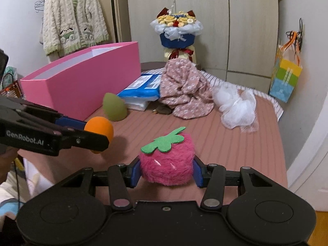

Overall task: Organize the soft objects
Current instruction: 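Carry both items into the pink box and open both grippers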

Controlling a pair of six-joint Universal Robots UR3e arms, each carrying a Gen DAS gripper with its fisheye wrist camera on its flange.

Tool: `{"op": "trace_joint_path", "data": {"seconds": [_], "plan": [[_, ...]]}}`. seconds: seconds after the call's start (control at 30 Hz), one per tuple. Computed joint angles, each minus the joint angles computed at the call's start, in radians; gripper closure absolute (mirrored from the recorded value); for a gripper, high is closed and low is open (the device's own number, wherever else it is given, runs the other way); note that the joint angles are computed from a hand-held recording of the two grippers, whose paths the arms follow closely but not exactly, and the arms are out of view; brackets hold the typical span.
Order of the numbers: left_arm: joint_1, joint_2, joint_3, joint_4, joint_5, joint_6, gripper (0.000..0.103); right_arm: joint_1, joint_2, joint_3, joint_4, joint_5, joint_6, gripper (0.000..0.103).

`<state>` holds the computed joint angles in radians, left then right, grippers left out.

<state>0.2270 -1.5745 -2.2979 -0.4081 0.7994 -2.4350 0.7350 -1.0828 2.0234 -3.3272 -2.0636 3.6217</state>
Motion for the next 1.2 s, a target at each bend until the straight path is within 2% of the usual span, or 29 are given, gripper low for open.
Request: {"op": "trace_joint_path", "data": {"seconds": [0.1, 0.27, 0.4, 0.57, 0.77, 0.93, 1.03, 1.13, 1.2], "plan": [[0.05, 0.067, 0.034, -0.236, -0.004, 0.082, 0.058, 0.02, -0.025, -0.012, 0.047, 0.018, 0.02, 0.049], [0.148, 0.196, -0.013, -0.4, -0.008, 0.204, 0.058, 0.052, -0.054, -0.065, 0.16, 0.079, 0.036, 0.049], [0.247, 0.29, 0.015, -0.652, -0.014, 0.348, 0.058, 0.055, -0.071, -0.104, 0.219, 0.165, 0.046, 0.049], [0.403, 0.432, 0.014, -0.85, -0.029, 0.493, 0.058, 0.065, -0.066, -0.182, 0.262, 0.242, 0.032, 0.049], [0.538, 0.436, 0.175, -1.171, -0.015, 0.676, 0.058, 0.058, -0.063, -0.286, 0.312, 0.34, 0.001, 0.049], [0.672, 0.471, 0.34, -1.519, -0.074, 0.925, 0.058, 0.05, -0.031, -0.422, 0.386, 0.393, -0.045, 0.049], [0.686, 0.436, 0.442, -1.616, -0.105, 0.977, 0.058, 0.047, 0.002, -0.533, 0.436, 0.402, -0.081, 0.048], [0.662, 0.391, 0.515, -1.594, -0.135, 0.91, 0.058, 0.032, 0.038, -0.632, 0.463, 0.413, -0.096, 0.048], [0.643, 0.331, 0.611, -1.643, -0.136, 0.903, 0.058, 0.011, 0.064, -0.714, 0.506, 0.44, -0.086, 0.048]]}}
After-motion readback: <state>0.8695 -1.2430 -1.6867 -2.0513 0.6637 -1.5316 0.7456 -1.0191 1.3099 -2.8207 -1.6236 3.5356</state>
